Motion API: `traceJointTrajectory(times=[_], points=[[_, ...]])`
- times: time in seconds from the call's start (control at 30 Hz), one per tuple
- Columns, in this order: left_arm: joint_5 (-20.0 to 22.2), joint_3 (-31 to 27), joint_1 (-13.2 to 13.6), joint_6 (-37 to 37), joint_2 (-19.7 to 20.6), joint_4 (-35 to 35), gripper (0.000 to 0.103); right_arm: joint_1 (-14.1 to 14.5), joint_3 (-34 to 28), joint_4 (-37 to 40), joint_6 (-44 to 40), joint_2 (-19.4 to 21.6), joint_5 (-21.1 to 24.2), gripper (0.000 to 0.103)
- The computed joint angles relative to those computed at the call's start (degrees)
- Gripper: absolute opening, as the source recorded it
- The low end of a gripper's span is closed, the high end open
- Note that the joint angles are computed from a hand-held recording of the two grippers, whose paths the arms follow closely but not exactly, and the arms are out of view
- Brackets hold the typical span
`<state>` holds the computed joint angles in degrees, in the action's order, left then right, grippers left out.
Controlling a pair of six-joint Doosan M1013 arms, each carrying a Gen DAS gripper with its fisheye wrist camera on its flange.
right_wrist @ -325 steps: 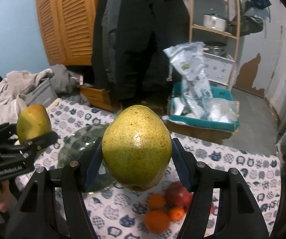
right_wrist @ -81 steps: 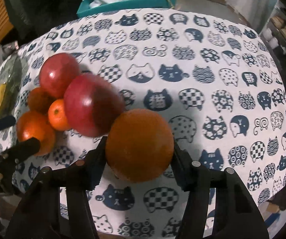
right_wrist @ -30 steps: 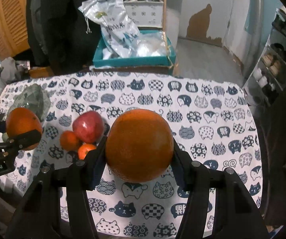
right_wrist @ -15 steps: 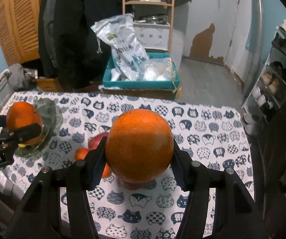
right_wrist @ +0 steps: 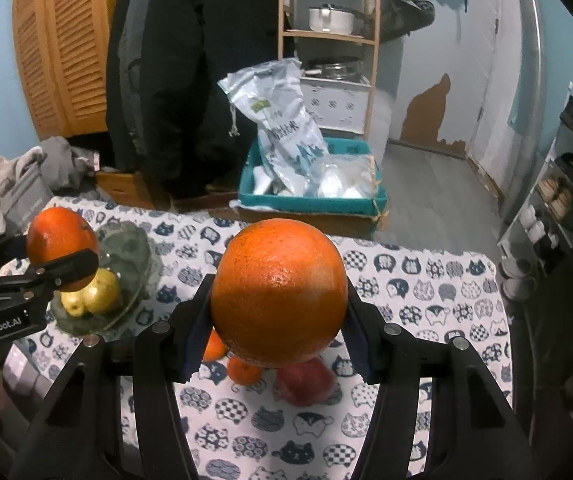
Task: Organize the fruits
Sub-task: 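Carry both held oranges over the green glass bowl with both tools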
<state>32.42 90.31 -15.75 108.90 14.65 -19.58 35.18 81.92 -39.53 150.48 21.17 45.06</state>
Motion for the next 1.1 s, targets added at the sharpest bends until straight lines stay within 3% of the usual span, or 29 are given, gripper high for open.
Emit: traceJointTrajectory(times=[0.57,1.1], points=[[-1.7,-0.9,4.1,-4.8,0.3,2.8,0.066,0.7,-9.1,3.8,-6.6,5.4,-0.5,0.058],[-1.5,-2.4,8.9,-12.0,2.1,8.0,0.066,1.1,-23.5,15.1,-20.0,14.9,1.2,0.058]])
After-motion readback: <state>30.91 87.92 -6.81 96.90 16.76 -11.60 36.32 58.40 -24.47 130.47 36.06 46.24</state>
